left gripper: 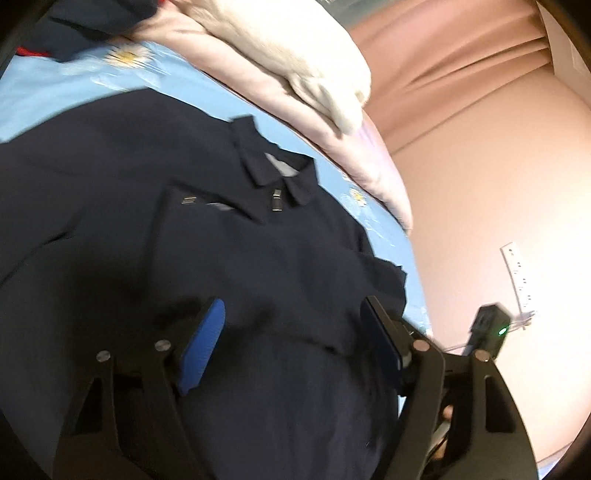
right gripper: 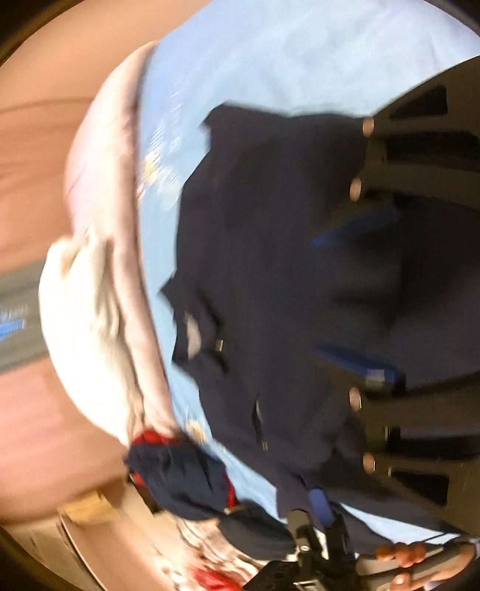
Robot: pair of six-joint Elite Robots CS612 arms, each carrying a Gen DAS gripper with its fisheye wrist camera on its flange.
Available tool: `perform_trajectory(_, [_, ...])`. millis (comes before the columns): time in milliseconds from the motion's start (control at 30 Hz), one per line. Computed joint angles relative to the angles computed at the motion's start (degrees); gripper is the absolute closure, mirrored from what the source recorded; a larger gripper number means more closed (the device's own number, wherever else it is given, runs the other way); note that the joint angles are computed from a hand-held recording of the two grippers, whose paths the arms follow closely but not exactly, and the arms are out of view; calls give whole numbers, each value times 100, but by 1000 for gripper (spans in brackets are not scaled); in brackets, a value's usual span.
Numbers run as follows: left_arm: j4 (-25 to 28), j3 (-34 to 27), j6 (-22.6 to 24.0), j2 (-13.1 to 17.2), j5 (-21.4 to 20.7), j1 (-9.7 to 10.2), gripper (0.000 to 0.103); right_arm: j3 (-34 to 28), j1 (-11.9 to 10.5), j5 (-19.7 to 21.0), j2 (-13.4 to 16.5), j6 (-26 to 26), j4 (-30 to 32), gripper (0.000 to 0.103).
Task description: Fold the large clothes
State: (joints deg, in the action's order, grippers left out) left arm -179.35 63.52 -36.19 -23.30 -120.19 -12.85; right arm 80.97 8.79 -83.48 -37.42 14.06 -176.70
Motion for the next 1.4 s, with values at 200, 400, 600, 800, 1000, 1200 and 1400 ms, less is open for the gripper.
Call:
perform_trajectory(200, [832,-538,-255,343,770,-45,41,63,-76,15,63,260,202,57])
perform_trajectory(400, [846,-596,-531,455,444,93,55,-119,60,-449,110,-9,557,57])
perform_trajectory(600, [-822,1000,-979,-260,729,277,11,475,147,-277,-281,-269,-29,48])
perform_trajectory(800, [-2433,2894,-1938,-940,1575,546,11,1092,222,244,-595,-375,-640,45])
perform_trajectory(1000, [-3893,4041,-3491,-1071,2294,776,11,1290,303,749,-612,-477,-959,38])
perform_trajectory(1200, [-4413,4179,-4161,-938,2503,843,12,1337,402,967,-606,-440,-1060,38])
perform_trajectory(1400, [-4273,4109,-4246,-954,3428,879,16,1322,447,938,-592,-504,-1001,38])
